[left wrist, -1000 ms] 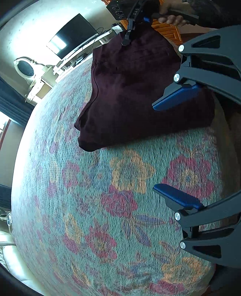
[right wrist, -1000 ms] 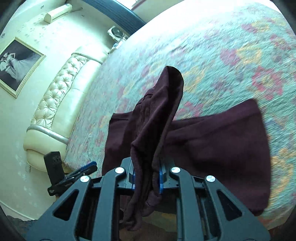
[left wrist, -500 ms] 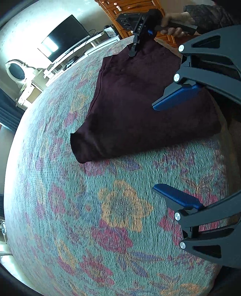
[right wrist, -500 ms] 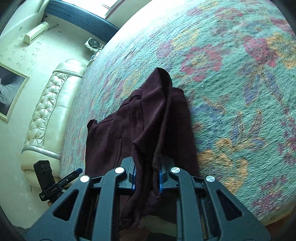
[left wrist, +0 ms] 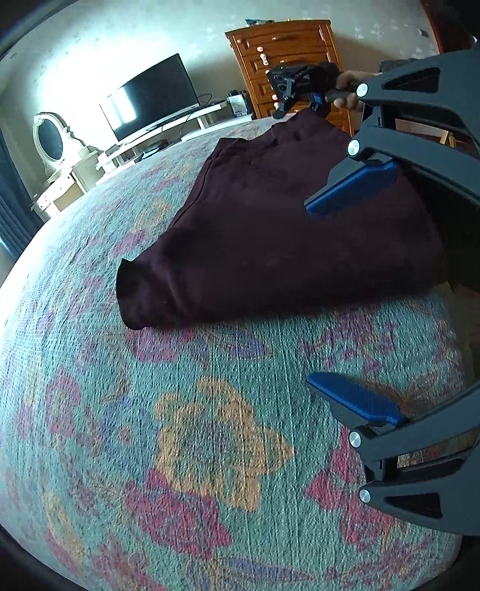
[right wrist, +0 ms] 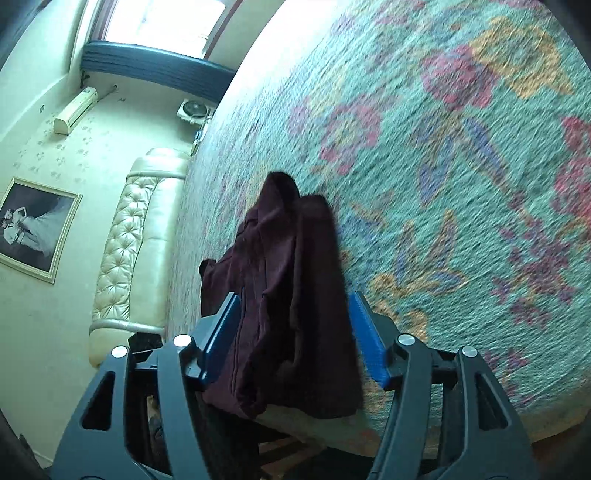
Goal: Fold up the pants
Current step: 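Lift the folded trousers with the right tool while the left tool grips the edge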
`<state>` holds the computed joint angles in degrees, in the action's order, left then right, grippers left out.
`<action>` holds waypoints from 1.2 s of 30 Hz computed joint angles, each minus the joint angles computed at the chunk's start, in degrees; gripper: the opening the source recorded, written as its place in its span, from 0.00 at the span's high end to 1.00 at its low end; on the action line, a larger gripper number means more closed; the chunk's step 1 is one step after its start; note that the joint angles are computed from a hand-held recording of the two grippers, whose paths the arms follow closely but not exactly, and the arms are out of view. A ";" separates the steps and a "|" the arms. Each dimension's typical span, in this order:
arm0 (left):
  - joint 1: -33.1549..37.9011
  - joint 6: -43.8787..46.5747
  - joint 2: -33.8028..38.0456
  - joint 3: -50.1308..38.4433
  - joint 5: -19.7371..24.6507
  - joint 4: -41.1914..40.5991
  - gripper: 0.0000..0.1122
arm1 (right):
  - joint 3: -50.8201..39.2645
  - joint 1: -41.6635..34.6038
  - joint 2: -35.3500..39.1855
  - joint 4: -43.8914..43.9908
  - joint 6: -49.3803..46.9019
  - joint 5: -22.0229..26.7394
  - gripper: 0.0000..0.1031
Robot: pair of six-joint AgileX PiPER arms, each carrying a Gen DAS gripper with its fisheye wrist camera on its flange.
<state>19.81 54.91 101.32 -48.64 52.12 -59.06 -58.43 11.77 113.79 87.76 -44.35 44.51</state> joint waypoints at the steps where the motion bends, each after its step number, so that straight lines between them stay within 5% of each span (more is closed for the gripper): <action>1: 0.43 0.16 0.47 -0.22 1.21 -0.33 0.23 | -1.12 0.54 1.08 -1.79 1.42 0.39 0.41; 11: 4.36 1.89 4.57 -0.88 13.77 -1.01 0.23 | -1.14 0.56 3.29 -1.98 -1.92 6.79 0.32; 18: 0.73 1.02 6.17 -1.81 13.85 -3.13 0.26 | -0.92 1.91 4.15 -0.15 -3.89 5.87 0.49; 21: -1.78 -4.08 5.13 -2.41 8.92 -0.51 0.65 | -1.13 3.50 4.18 -0.02 -3.82 4.87 0.62; 22: -1.27 -4.45 5.11 -2.30 9.54 -0.50 0.69 | -1.02 4.04 3.62 0.00 -3.65 3.91 0.63; 29: 1.61 -5.46 3.35 -3.01 10.75 1.77 0.77 | 1.12 8.16 -0.93 4.37 -3.30 -2.30 0.67; 36: 5.42 -3.57 0.26 -3.73 11.03 5.94 0.92 | -0.65 10.53 -1.22 7.77 -3.34 -3.02 0.67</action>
<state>25.23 51.33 101.59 -52.36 63.15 -53.12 -59.08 22.30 112.57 95.53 -47.69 41.49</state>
